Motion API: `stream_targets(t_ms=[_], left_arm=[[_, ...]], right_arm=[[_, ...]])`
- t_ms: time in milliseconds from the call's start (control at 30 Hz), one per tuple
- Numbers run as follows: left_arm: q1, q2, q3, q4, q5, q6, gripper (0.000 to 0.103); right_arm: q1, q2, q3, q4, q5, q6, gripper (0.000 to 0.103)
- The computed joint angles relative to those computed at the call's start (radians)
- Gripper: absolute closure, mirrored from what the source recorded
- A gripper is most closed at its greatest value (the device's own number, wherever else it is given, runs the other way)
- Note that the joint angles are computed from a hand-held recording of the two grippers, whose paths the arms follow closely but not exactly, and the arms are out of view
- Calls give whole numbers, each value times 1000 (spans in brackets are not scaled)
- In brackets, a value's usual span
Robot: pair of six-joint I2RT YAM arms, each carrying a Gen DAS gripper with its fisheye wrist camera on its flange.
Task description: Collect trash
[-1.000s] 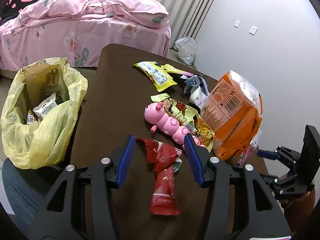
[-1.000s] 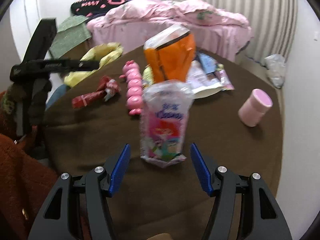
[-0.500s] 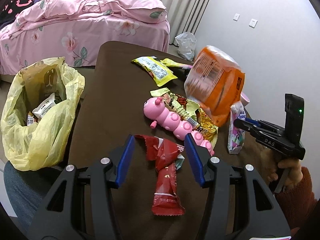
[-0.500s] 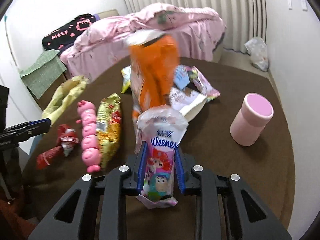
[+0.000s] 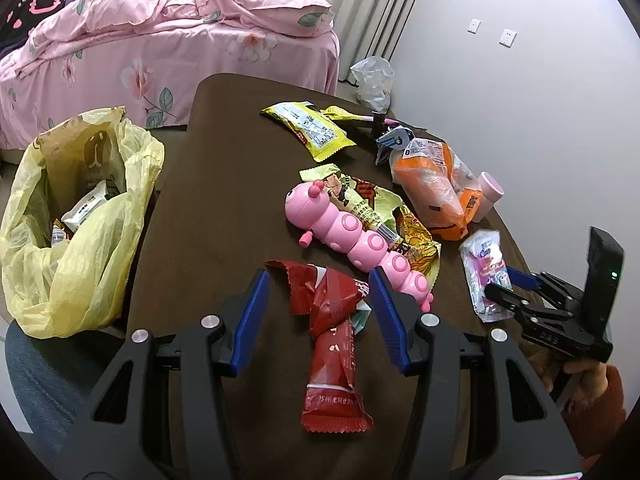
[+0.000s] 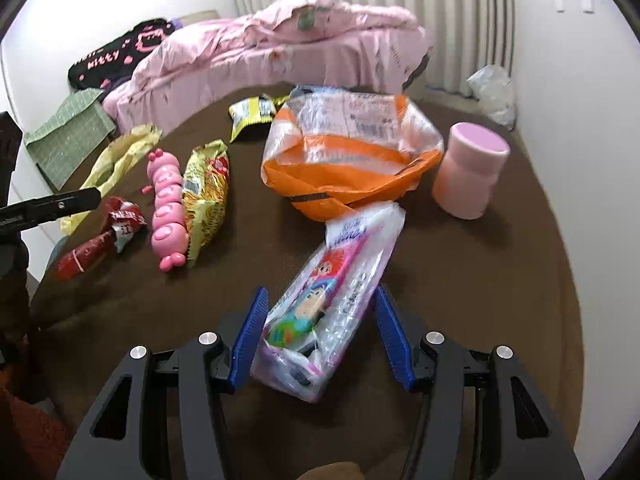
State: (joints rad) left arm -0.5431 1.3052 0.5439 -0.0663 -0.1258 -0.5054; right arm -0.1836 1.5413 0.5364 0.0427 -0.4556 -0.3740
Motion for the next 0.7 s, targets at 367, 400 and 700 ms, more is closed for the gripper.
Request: stream_targets(t_ms=[367,400,700], left_arm=[[-12,-15,-11,-11,-20,8,53],[-15,-16,-10,-12,-22,9,53],[-16,-15,-5,-41,15,41,53]], right_arm=[[-44,-40,-56,0,-30,105,50],[-24,-23,-52,6,-6,111,56],[-97,-96,-86,20,-81,51,84]])
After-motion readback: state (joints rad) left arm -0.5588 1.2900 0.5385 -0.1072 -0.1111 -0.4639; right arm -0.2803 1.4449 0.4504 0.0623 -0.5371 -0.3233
